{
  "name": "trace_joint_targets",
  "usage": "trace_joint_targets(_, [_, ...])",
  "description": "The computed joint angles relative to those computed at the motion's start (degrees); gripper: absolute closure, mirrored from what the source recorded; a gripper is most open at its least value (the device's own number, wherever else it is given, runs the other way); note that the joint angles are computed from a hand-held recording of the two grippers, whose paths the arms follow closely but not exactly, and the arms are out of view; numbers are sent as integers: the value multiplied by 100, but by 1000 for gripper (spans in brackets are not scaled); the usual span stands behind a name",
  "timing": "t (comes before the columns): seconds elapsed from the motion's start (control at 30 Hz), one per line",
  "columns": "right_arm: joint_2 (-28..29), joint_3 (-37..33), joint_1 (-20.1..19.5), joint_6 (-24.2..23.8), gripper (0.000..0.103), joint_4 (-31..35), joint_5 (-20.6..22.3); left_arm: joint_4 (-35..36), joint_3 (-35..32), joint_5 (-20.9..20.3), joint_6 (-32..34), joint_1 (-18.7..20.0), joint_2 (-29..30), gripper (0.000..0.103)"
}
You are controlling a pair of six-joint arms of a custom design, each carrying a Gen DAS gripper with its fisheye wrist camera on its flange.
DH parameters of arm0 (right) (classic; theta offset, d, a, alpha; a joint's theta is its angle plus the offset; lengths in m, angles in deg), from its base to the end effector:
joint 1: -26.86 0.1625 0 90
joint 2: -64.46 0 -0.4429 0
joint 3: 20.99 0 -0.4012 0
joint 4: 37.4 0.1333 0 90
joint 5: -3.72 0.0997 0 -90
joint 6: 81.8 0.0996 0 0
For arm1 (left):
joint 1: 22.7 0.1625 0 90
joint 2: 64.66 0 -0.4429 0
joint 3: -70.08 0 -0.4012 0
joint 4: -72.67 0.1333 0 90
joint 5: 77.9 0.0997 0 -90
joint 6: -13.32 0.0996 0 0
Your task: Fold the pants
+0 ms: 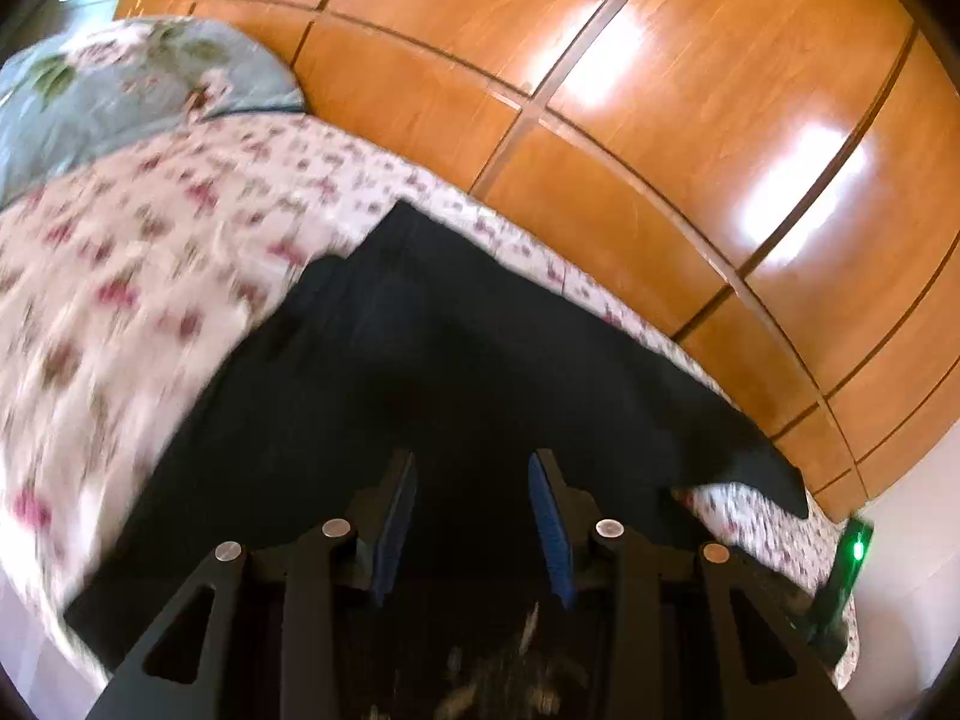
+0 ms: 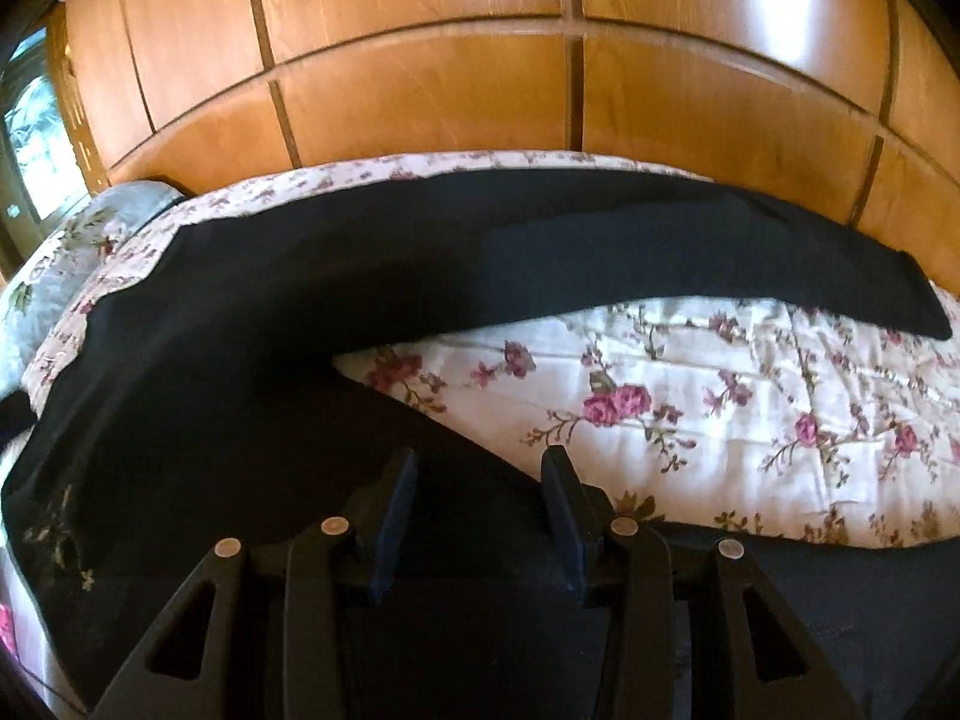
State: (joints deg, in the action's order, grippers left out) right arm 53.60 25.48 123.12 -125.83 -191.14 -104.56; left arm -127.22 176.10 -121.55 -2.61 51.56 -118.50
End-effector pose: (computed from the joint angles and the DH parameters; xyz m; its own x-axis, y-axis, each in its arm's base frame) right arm 0.1989 -0.8772 -0.0241 -0.6234 -0.5780 0.5266 -0.7364 0.6605 -0.1467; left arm 0.0298 -0.6512 0.2507 -0.8382 -0.5272 -0.1397 -0.0885 0.3842 -0.9190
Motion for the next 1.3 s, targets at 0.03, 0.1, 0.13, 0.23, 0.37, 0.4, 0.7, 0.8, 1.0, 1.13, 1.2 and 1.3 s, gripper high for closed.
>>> trace_joint_targets(0.03, [-10, 13, -6, -7, 58, -3, 13, 117, -230, 62, 124, 45, 45, 51])
trace_joint_targets(0.1, [-12, 26, -15, -6, 57, -10, 33, 163, -718, 272, 583, 109, 202, 46])
trace_joint_targets(0.13, [-15, 32, -23, -1, 56, -12, 56, 225, -1058, 332, 887, 178, 312, 46])
trace_joint_targets(0.23, [-30, 41, -45, 34, 55, 17, 144, 775, -1848, 485, 1068, 366, 517, 46])
trace_joint_targets(0.37, [-29, 36, -72, 95, 55, 32, 253, 1682, -2902, 400, 1109, 702, 799, 46])
trace_joint_targets(0.4, [-44, 51, -78, 104, 55, 36, 267, 1923, -3154, 412, 957, 790, 878, 46])
trace_joint_targets(0.7, [-110, 111, -106, 167, 55, 49, 351, 3386, -4806, 242, 953, 1265, 1649, 46])
trace_joint_targets(0.8, [-112, 108, -108, 168, 55, 49, 359, 3493, -5019, 181, 1085, 1351, 1813, 46])
trace_joint_targets(1.0, [-103, 130, -96, 158, 55, -19, 340, 3040, -4819, 20, 1448, 1334, 1773, 89])
trace_joint_targets(1.13, [-104, 136, -103, 168, 55, -20, 363, 2125, -4333, 241, 2055, 1146, 1657, 91])
trace_joint_targets(1.2, [-101, 139, -101, 154, 55, -38, 349, 1706, -4006, 182, 2136, 1072, 1521, 92])
trace_joint_targets(1.3, [-98, 144, -98, 144, 55, -56, 340, 1111, -3443, 87, 2165, 963, 1290, 92])
